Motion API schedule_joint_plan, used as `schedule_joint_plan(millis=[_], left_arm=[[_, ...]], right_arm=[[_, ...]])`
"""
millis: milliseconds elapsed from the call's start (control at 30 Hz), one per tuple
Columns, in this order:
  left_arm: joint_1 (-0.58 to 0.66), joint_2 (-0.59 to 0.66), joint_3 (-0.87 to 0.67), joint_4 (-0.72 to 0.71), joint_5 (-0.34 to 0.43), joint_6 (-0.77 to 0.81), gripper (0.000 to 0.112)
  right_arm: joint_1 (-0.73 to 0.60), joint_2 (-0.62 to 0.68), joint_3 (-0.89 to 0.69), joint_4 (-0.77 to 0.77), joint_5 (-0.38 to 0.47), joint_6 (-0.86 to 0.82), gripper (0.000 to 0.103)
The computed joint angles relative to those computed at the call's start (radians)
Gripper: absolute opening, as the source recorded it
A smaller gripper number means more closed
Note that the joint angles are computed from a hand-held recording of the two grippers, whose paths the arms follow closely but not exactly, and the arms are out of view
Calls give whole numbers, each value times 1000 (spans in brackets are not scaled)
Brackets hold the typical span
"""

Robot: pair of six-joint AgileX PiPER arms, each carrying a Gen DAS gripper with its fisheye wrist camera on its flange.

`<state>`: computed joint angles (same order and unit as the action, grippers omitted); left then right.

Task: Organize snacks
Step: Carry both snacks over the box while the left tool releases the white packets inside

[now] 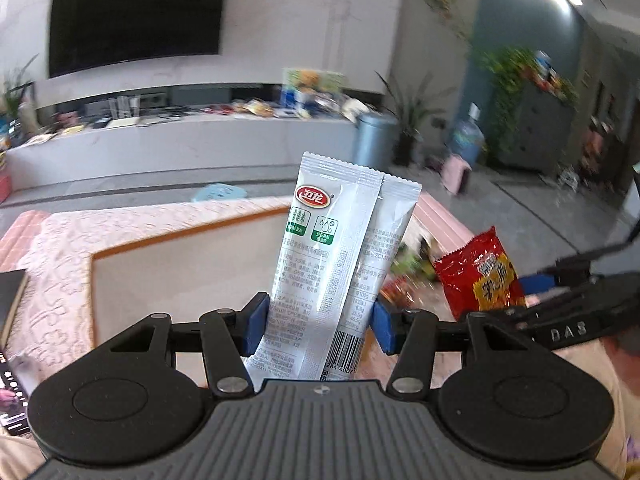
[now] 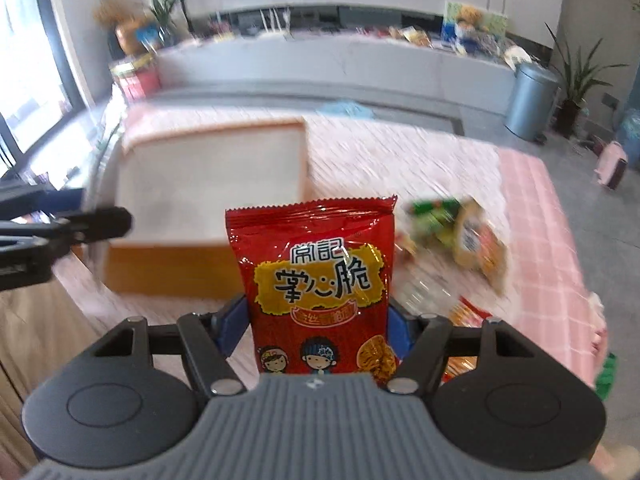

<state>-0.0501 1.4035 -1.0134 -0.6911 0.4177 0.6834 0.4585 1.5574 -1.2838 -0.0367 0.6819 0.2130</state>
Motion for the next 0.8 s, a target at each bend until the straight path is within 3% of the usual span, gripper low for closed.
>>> schedule_joint_plan(millis=[133,367,467,667,800], left_arm=[[52,14,-39,60,-4,-104,61],[139,112,-182,169,65,-288,61],[146,153,-224,264,86,-364,61],[126,309,-364,492,196,-547,61],[109,403,-446,573,275,-590,61]], right_arm=[[39,58,-100,32,-33,21,68],[84,218,-316,112,-33,41,68],[84,328,-453,160,24,37,68],[97,565,-761,163,189,72,68],[87,705,-935,178,298,77,68]])
